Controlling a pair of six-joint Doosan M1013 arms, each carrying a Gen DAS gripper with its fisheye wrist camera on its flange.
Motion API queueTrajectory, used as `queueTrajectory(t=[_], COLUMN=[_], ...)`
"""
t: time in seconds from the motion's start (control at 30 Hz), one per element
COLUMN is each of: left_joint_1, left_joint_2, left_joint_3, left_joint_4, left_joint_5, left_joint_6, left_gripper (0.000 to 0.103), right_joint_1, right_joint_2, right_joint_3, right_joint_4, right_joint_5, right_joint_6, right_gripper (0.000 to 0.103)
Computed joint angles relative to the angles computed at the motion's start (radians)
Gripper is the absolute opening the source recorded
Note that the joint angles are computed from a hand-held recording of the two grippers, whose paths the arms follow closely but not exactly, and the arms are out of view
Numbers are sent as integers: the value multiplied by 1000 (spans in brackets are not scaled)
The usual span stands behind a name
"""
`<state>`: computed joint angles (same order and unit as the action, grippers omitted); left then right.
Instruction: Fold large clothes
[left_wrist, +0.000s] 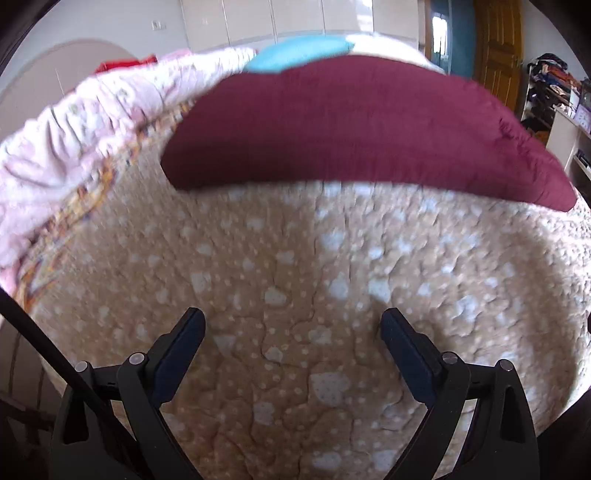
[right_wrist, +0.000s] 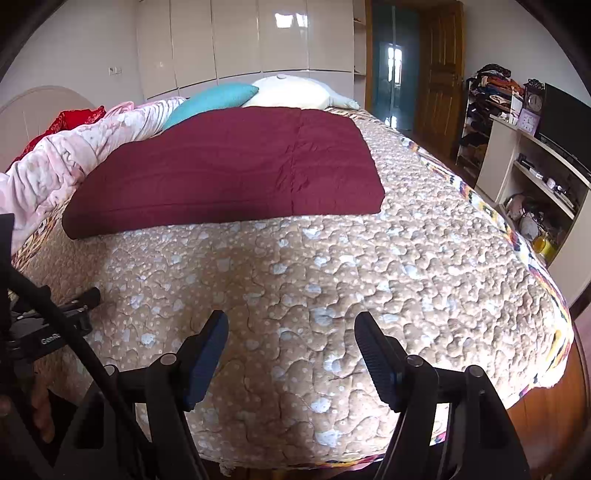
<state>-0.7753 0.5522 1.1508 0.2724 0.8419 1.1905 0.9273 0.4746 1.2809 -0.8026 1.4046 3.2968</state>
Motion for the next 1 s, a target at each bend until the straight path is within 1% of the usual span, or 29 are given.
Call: queueTrajectory(t=[0.07, 0.2, 0.3, 0.43, 0.6, 0.83, 1.0], left_joint_1=[6, 7, 17, 29, 33, 23, 17], left_joint_2=[-2, 1, -2, 2, -2, -36, -49], left_joint_3=[9, 9, 19, 9, 8, 30, 36], left_joint_4=[-21, -21, -66, -124, -137, -82, -84], left_joint_5=[-17, -19, -42, -33, -37, -60, -63], left_joint_6=[-2, 6, 26, 72, 78, 45, 58], left_gripper=[95, 97, 97, 97, 97, 97, 97], right_joint_1=[-2, -7, -11, -12, -10, -9, -14], right_joint_2=[3, 12, 16, 22, 32, 45, 45], right_joint_3=[0, -8, -11, -18, -36, -57, -58], right_joint_4=[7, 26, 38, 45, 44, 39, 52], right_joint_5=[-8, -13, -20, -20, -11, 16, 32], right_joint_6=[-6, -26, -28, -45, -65, -98, -85], right_gripper=[75, 75, 75, 75, 75, 75, 75])
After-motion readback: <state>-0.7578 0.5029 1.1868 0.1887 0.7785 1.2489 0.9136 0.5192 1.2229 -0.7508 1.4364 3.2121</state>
